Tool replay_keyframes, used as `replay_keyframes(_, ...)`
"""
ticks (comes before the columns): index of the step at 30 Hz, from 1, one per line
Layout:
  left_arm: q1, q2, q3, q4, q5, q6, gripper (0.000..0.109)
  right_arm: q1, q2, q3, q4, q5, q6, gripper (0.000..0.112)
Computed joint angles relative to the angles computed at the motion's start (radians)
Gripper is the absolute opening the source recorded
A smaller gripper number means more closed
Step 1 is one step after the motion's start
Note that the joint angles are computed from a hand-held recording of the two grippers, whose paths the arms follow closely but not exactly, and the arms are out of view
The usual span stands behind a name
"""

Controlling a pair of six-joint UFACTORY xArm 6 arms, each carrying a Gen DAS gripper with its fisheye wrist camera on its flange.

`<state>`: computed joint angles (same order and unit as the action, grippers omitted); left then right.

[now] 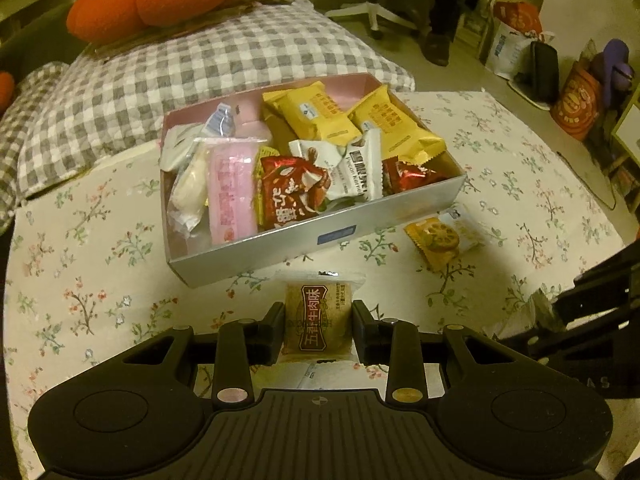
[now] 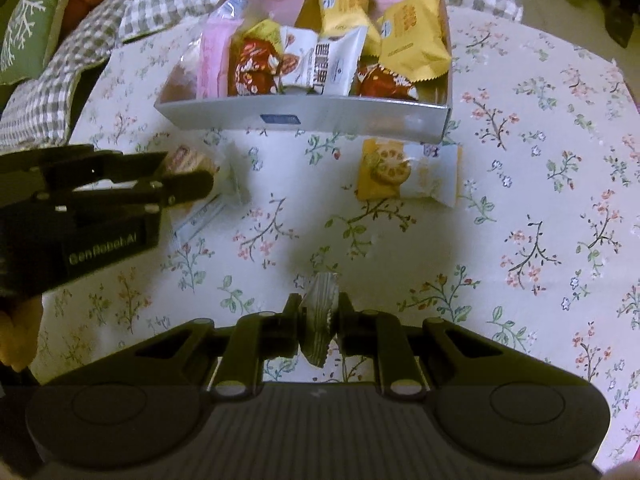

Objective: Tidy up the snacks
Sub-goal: 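Lift both held packets over the box and open both tools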

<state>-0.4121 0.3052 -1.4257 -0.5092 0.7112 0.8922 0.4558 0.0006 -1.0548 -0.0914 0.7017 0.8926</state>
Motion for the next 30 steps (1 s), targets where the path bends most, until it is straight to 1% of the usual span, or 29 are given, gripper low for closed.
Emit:
replay_keyframes(4, -0.007, -0.018, 0.023, -0.001, -0.027, 0.009, 0.032, -0.001, 0.003, -0.003, -0.017, -0.027, 0.017, 0.015)
replay_keyframes(8, -0.016, -0.021, 0.040, 0.024, -0.076, 0.004, 0.032, -0.005, 0.001, -0.003, -0.026, -0.042, 0.020, 0.015)
replay_keyframes(14, -0.018, -0.020, 0.044, 0.035, -0.104, -0.004, 0.032, -0.011, -0.005, 0.002, -0.040, -0.056, 0.036, 0.015)
replay_keyframes(18, -0.024, -0.022, 0.051, 0.047, -0.126, -0.009, 0.032, -0.019, -0.015, 0.012, -0.068, -0.081, 0.066, 0.015)
replay_keyframes(30, -0.031, -0.005, 0.040, 0.070, -0.155, -0.040, 0.032, -0.044, -0.027, 0.019, -0.152, -0.108, 0.162, 0.015)
